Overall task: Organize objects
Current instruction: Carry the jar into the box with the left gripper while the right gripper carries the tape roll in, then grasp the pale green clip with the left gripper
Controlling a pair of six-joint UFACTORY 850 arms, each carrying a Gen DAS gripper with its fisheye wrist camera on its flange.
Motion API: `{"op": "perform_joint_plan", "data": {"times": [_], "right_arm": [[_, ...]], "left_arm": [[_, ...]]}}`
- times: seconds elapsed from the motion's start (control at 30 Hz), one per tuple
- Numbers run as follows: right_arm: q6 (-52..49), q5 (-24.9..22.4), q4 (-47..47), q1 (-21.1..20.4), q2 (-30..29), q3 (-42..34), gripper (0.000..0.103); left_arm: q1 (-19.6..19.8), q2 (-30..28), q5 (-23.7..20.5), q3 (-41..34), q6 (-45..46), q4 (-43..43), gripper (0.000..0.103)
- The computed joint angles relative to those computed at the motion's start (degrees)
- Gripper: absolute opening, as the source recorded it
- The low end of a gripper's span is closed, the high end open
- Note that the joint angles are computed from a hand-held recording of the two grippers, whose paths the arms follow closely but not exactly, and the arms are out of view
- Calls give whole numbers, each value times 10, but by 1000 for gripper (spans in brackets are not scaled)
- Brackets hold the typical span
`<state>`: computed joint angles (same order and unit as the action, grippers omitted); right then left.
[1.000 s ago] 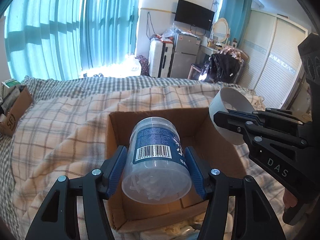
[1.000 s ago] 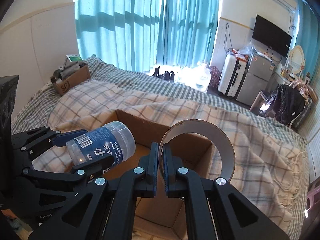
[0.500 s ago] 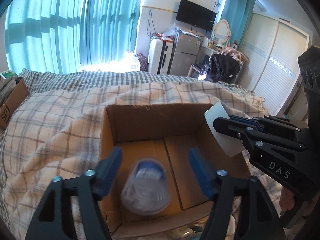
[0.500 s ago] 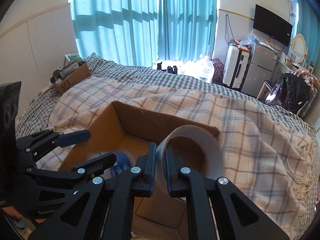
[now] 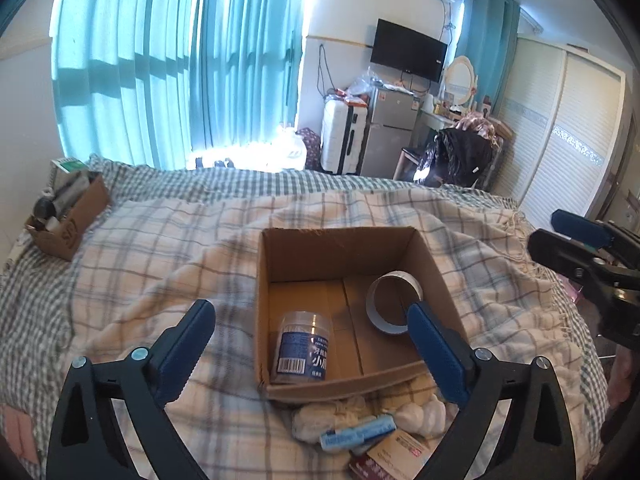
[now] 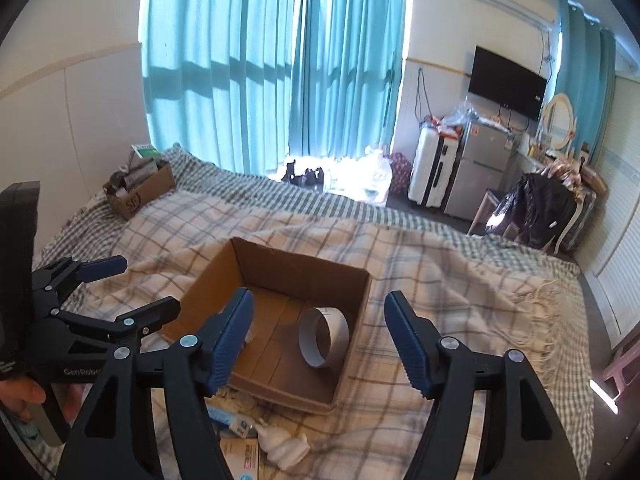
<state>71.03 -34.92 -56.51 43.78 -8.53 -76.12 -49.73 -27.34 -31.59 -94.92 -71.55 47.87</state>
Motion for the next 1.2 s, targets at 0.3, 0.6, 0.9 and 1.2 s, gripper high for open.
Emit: {"op": "perform_joint_plan", "data": {"times": [0.3, 0.6, 0.9, 1.2], "right_arm": [[35, -106, -35, 92, 92, 57, 74], [160, -161, -26, 154, 120, 148, 75], [178, -114, 38, 145, 112, 210, 75], [189, -110, 49, 138, 115, 218, 75]], "left_arm": [[-53, 87, -55, 90, -72, 61, 103], [-105, 114, -44, 198, -156, 104, 103], [-131, 106, -29, 256, -95, 41, 103], [-140, 90, -45, 252, 25, -40, 103]]}}
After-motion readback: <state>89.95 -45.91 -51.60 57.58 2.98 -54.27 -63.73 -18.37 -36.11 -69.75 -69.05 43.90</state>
